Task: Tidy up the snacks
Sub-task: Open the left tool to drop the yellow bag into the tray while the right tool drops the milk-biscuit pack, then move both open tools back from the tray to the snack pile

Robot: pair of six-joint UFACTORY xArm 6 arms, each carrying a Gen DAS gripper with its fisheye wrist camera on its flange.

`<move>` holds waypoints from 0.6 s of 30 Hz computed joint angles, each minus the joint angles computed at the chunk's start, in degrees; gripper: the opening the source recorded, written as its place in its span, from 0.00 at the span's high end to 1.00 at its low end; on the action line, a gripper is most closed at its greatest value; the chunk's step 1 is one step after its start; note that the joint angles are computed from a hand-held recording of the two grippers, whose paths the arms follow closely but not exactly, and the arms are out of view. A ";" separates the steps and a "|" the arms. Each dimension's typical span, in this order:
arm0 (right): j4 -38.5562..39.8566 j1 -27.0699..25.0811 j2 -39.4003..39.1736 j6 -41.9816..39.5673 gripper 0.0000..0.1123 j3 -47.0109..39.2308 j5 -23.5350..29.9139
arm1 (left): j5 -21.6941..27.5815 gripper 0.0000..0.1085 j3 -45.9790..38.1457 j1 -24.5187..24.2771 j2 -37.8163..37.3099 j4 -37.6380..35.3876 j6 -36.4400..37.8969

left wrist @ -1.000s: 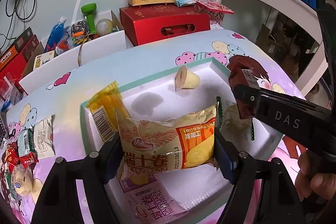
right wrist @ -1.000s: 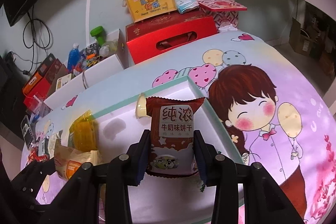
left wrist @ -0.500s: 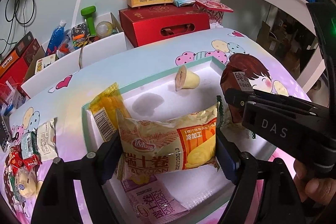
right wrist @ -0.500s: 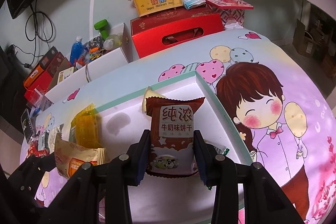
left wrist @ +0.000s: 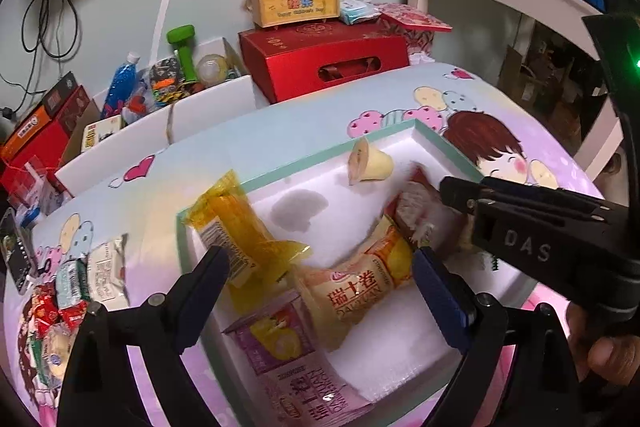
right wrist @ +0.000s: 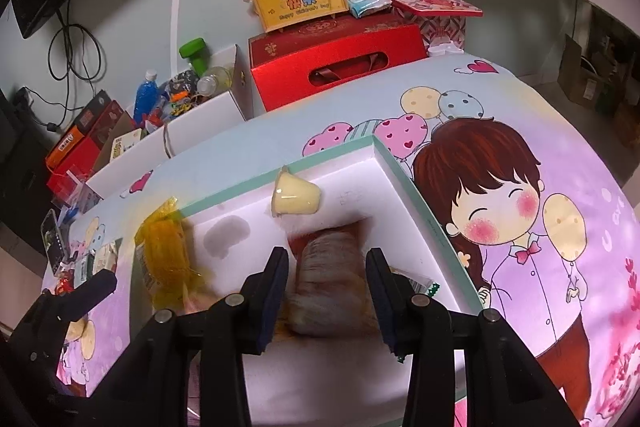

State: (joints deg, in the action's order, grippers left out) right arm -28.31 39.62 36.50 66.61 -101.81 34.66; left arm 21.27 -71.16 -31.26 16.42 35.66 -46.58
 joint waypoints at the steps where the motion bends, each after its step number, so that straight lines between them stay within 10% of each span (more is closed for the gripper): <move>1: 0.19 0.00 0.05 -0.16 0.57 -0.05 -0.02 | 0.76 0.14 -0.12 0.01 -0.13 0.80 -0.58; 18: -0.15 -0.03 -0.18 0.60 0.43 -0.22 1.68 | 5.37 0.14 2.36 2.45 -3.71 2.36 -6.94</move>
State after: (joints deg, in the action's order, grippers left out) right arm -28.45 39.59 36.32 67.21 -102.03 36.34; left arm 26.65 -68.80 -28.81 12.71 38.02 -53.51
